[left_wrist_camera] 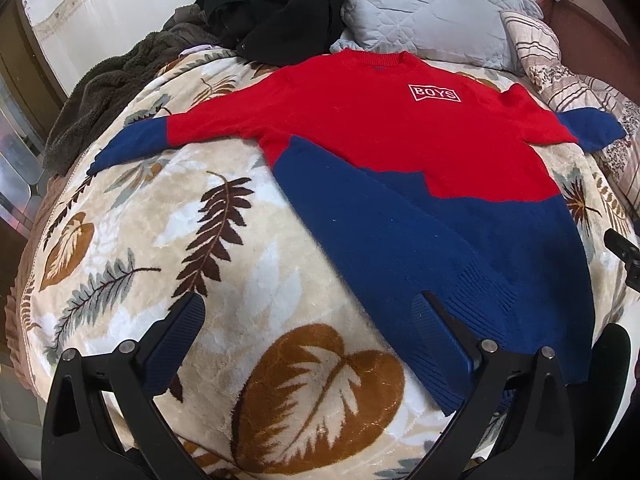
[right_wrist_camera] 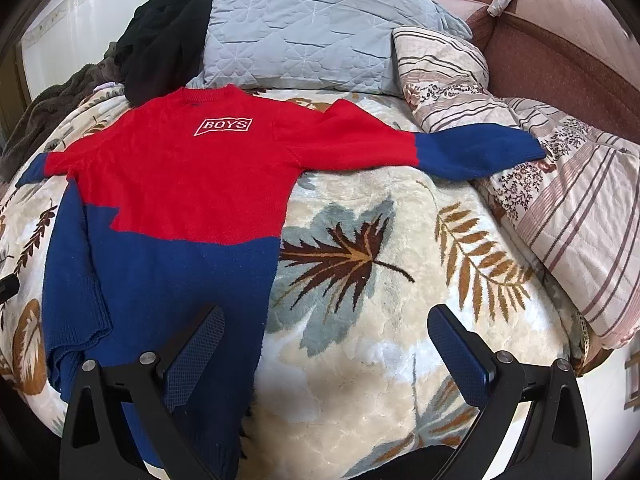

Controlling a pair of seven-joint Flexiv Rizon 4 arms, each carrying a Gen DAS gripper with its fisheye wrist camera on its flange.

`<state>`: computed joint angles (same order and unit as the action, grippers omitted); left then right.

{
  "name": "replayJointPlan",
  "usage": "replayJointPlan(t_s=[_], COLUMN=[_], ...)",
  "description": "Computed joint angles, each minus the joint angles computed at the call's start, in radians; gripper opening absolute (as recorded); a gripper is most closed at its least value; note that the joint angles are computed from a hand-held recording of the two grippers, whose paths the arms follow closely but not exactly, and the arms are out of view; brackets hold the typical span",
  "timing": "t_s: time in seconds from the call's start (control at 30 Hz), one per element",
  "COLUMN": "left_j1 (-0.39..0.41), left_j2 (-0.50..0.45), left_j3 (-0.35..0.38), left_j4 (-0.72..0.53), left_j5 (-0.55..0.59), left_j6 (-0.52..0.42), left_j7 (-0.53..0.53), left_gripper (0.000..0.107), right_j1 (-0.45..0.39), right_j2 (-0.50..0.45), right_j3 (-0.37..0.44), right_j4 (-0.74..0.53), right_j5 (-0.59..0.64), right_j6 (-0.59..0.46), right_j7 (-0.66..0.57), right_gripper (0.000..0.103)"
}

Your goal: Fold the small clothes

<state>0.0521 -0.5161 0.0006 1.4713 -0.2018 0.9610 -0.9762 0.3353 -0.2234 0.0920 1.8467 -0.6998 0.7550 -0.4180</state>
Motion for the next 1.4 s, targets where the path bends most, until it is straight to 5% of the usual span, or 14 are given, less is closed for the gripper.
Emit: replayJointPlan(t_s=[0.83, 1.27, 1.4], left_j1=[-0.016, 0.012, -0.010], left_j2=[-0.013, -0.039, -0.031], left_j3=[0.003, -0.037, -0.044], left_j4=[-0.022, -0.108, -0.092], left_j5=[0.022, -0.057, -0.056], left_j6=[-0.035, -0.363, -0.440], left_j7=[-0.011, -0.039, -0.002], left_gripper=[0.103, 0.103, 0.103], right_j1=[-0.009, -0.042, -0.046], right_j2=[-0.010, -0.008, -0.027], right_j3=[0.000, 0.067, 0.101], right_j4=[0.001, 0.040, 0.021], right_j5=[0.033, 0.390, 0.527], right_j6=[0.052, 0.200, 0.213], right_j7=[-0.015, -0.211, -0.323], right_gripper=[0.099, 0.076, 0.053])
